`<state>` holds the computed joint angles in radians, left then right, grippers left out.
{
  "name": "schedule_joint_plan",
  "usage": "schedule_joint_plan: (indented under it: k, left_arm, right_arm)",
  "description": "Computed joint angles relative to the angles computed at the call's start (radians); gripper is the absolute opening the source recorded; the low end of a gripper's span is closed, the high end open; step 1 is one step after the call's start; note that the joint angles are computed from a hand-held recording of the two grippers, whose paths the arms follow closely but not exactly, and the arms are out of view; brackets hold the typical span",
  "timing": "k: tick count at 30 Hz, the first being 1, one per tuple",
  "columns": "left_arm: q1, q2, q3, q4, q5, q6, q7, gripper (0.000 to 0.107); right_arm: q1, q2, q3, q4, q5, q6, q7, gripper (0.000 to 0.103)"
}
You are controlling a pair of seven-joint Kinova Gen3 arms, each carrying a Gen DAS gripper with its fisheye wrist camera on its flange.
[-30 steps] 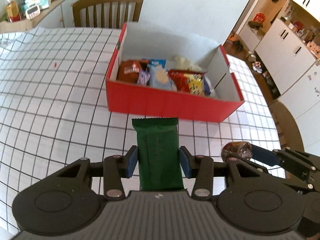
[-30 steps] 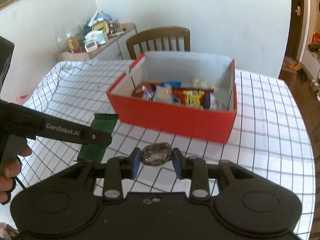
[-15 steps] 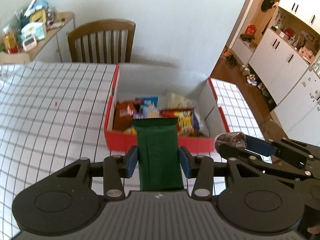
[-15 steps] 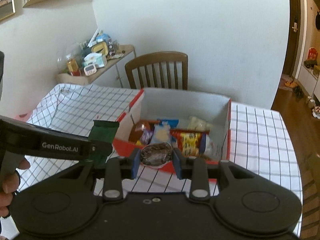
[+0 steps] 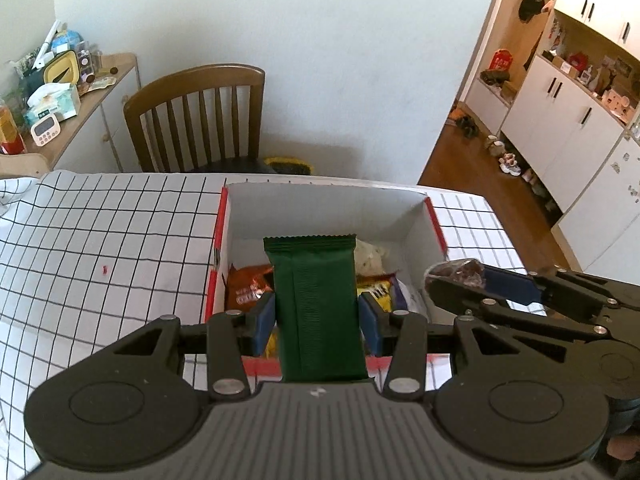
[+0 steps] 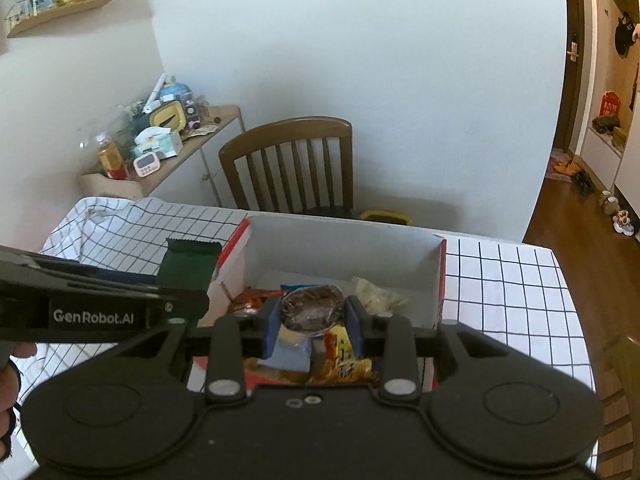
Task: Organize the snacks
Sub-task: 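Carry the green bar and gold chocolate over the red box with both grippers, then open the left gripper to drop the green bar while the right drops the chocolate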
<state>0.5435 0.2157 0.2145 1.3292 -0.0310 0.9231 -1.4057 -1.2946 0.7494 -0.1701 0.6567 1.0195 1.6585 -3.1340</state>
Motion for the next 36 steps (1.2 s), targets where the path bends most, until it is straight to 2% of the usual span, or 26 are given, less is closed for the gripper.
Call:
schedule_joint_plan:
  k: [21,27,36]
  left_arm:
    - [0.087,0.297,-0.068,-0.249,-0.073,0.120,0.031,0.044]
    - [0.099,0.345,-0.078,-0.280,-0.072,0.145,0.031,0.044]
    - [0.110,0.389,-0.093,-0.305,-0.073,0.170,0.039,0.045]
  right_arm:
    - [0.112,-0.070,0.179,0.288,-0.335,-0.259,-0.100,0.033]
    - [0.127,-0.068,0.191,0.312,-0.384,-0.287,-0.090,0.033]
    - [0.126,-0.067,0.196,0.331,-0.396,-0.294,-0.090,0.037]
